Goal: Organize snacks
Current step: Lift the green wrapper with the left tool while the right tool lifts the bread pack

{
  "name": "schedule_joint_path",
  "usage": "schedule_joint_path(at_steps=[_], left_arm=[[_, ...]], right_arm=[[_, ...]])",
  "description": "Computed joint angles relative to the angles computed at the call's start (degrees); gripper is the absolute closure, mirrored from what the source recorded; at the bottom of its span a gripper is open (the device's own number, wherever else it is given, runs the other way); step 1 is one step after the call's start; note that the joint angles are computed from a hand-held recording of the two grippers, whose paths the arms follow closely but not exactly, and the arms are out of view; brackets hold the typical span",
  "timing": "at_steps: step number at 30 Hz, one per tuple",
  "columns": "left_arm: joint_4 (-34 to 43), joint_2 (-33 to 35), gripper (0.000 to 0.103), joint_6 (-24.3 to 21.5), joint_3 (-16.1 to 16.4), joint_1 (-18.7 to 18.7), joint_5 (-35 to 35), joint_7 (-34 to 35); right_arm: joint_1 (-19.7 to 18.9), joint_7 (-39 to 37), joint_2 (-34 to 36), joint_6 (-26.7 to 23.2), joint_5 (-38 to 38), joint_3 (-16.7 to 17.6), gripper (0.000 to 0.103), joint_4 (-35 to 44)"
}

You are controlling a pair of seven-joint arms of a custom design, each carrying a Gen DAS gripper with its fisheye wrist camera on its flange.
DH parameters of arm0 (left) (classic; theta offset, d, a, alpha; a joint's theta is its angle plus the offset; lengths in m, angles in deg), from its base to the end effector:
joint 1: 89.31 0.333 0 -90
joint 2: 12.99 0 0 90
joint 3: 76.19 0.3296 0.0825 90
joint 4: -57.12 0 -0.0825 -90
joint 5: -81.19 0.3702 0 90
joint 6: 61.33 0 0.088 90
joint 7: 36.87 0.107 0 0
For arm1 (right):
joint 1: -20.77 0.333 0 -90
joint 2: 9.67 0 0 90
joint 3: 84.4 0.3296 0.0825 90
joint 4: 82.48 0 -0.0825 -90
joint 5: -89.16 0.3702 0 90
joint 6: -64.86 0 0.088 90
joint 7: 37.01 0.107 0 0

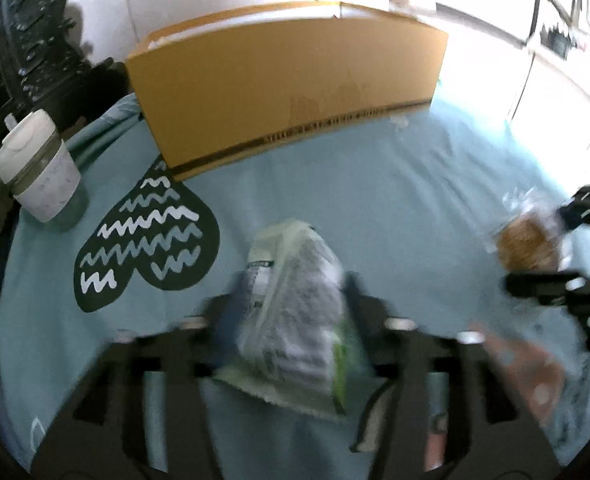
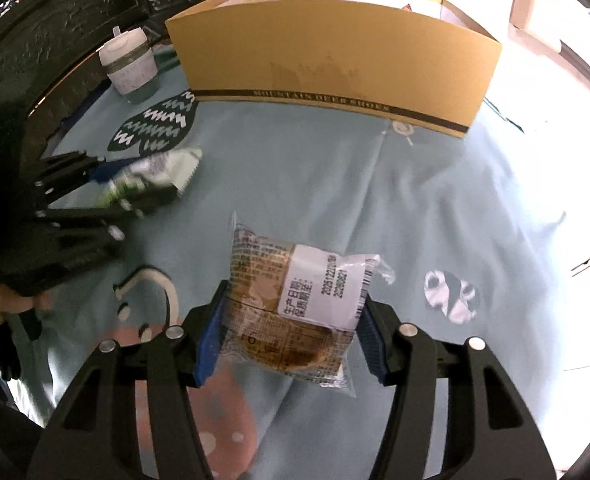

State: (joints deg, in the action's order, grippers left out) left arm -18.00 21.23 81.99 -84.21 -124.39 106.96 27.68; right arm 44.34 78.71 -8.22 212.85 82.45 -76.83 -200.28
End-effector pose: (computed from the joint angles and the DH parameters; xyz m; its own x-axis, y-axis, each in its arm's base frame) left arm 0.5744 -0.5009 0.4775 -0.4864 -0.8695 -0.0855 -0.6652 0.4320 -0.6090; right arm 0.4979 0.3026 0.5000 0.2041 -0.9718 -0.1178 -0.8726 -0.1261 -0.4719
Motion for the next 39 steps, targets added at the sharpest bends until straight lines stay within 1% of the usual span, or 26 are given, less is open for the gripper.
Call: schedule_joint_path(at_steps=[1,2,3,4,5,6,7,8,9,10,11,12,13,17,23,31,32,36,39], left_arm=[[0.7,0.7,0.022,-1.1,-0.1,0.1,-0.3,0.6],[1.7,1.6,0.018,-2.7,-0.7,0.6,-1.7,1.1],[1.5,1.7,0.006,-2.2,-0.3,0.9,-2.5,-0.9],[2.1,2.1,0.002,-3.1,-0.3,1.1,-3.5,-1.8],[1.6,1.9,0.002,-2.1,0.1,1.1,-3.4,-2.9],[1.5,1.8,0.002,-2.2,0.4,0.8,-2.7,-3.1],[0.9,1.5,0.007,-1.8,0.4,0.7,-2.4,-3.2],[-0.7,0.6,0.015,0.2,-0.1,1.1,-2.4,-2.7],[-1.5,0.1,0.038,1.1,-0.4,1.2,-2.1,-1.9],[-1.6,-0.2,0.049,1.0,-0.7,1.0,-1.8,-0.8],[-1.7,-0.5,0.052,0.6,-1.2,0.9,-2.0,0.3],[-2.3,-0.9,0.055,1.1,-2.0,1.4,-3.2,0.9],[-3.3,-1.7,0.057,1.5,-2.4,1.7,-4.1,0.8],[-7.6,-4.8,0.059,1.9,-2.2,1.3,-4.6,-1.5],[-12.5,-8.5,0.060,1.4,-2.0,1.2,-2.7,-5.1],[-16.1,-11.4,0.062,-0.3,-3.0,2.0,-1.2,-8.9],[-15.4,-10.9,0.062,-0.8,-3.1,1.8,-1.1,-9.4],[-17.8,-13.1,0.063,-0.9,-3.7,2.3,-1.1,-11.4],[-19.4,-15.0,0.063,0.1,-4.2,2.8,-1.0,-12.4]], right_arm=[[0.1,0.3,-0.6,-0.3,-0.1,0.1,0.044,-0.4],[0.2,0.4,-0.8,-0.7,-0.4,0.2,0.044,-0.4],[0.3,0.2,-1.3,-1.2,-0.4,0.3,0.044,-0.6],[0.4,0.2,-1.4,-1.6,-0.7,0.4,0.044,-0.4],[0.4,0.3,-1.8,-2.0,-1.0,0.4,0.044,-0.7],[0.4,0.4,-2.2,-2.4,-1.2,0.4,0.044,-0.8],[0.3,0.6,-2.7,-2.7,-1.4,0.4,0.044,-1.3],[0.2,1.2,-3.2,-3.0,-2.0,0.5,0.044,-1.6],[0.1,1.8,-3.5,-3.2,-2.4,0.5,0.044,-1.8],[-0.1,2.4,-3.9,-3.2,-2.5,0.5,0.044,-2.1],[-0.2,2.7,-4.4,-3.2,-2.5,0.4,0.044,-2.5],[-0.3,3.0,-4.5,-3.2,-2.7,0.5,0.044,-2.5],[-0.4,3.2,-4.5,-3.2,-2.9,0.6,0.044,-2.4],[-0.1,2.6,-4.0,-2.8,-3.0,1.0,0.044,-1.7],[0.5,1.4,-3.6,-3.5,-2.3,1.1,0.044,-1.9],[1.1,1.2,-3.7,-3.5,-1.7,1.4,0.044,-2.4],[1.2,1.2,-3.8,-3.4,-1.6,1.5,0.044,-2.5],[1.3,1.2,-4.5,-3.1,-1.0,1.6,0.044,-3.5],[1.4,1.6,-5.5,-2.6,-0.9,1.7,0.044,-4.4]])
